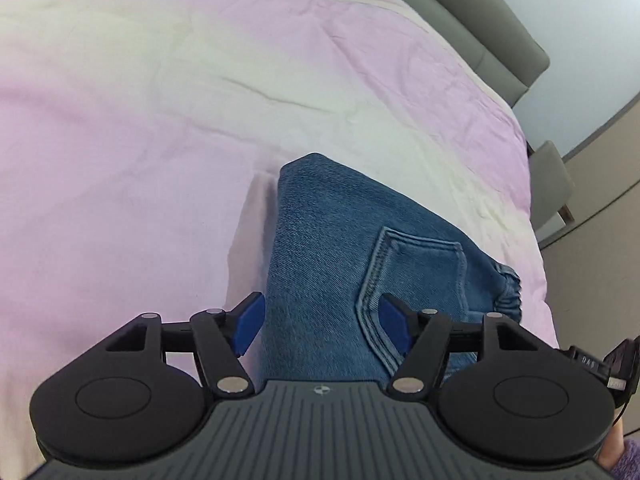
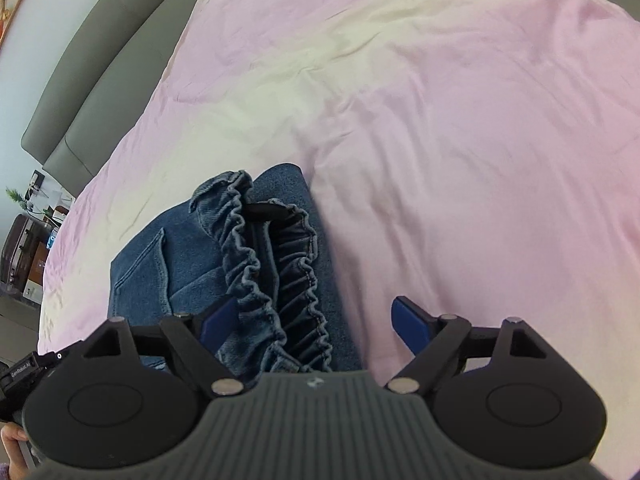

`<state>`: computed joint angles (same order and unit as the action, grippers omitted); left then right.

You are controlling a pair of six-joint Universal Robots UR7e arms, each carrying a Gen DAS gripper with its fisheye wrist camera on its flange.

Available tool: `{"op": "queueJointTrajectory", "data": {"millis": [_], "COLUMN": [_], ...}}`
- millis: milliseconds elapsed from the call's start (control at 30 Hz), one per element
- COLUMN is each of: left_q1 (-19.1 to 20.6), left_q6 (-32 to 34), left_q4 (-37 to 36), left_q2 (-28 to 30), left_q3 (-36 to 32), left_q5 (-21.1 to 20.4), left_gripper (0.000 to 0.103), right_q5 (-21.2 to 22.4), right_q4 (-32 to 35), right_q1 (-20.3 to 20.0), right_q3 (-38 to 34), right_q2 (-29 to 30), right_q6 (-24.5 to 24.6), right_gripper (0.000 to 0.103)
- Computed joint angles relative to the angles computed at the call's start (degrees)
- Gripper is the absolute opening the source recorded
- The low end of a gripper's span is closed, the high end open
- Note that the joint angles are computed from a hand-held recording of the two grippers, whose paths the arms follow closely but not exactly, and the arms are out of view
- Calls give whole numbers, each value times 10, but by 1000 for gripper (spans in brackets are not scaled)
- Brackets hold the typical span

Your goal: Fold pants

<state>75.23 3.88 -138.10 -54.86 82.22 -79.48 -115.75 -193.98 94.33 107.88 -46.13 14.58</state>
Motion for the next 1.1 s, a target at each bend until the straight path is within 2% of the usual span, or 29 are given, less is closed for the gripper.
{"op": "queueJointTrajectory", "data": {"millis": [100, 200, 267, 500, 600, 700, 800, 833, 1100], "left_q1": [5, 7, 14, 32, 34, 32, 27, 26, 3], "left_q6": [3, 9, 11, 16, 11, 3, 0, -1, -10], "left_q4": [12, 19, 19, 10, 18, 27, 35, 38, 35], "left_q2": [17, 25, 27, 36, 40, 42, 42, 42, 24], "left_q3": [-17, -22, -21, -21, -27, -32, -35, -36, -19], "left_q5": [-4, 3, -12, -44, -47, -47, -35, -33, 1], "left_gripper": [75, 73, 74, 74, 73, 67, 65, 60, 41], "right_q5": [63, 101, 143, 246, 264, 268, 248, 242, 140], "right_q4": [-12, -23, -31, -37, -31, -37, -43, -43, -33], "right_q1": [-27, -46, -63, -107, -113, -112, -102, -98, -40], "right_q3": [-5, -15, -15, -14, -19, -21, -20, -20, -34], "right_q2": [7, 17, 20, 28, 31, 34, 34, 34, 30], "right_q6": [-5, -23, -22, 0, 5, 10, 8, 10, -2], "right_gripper": [78, 69, 64, 63, 61, 56, 51, 50, 39]}}
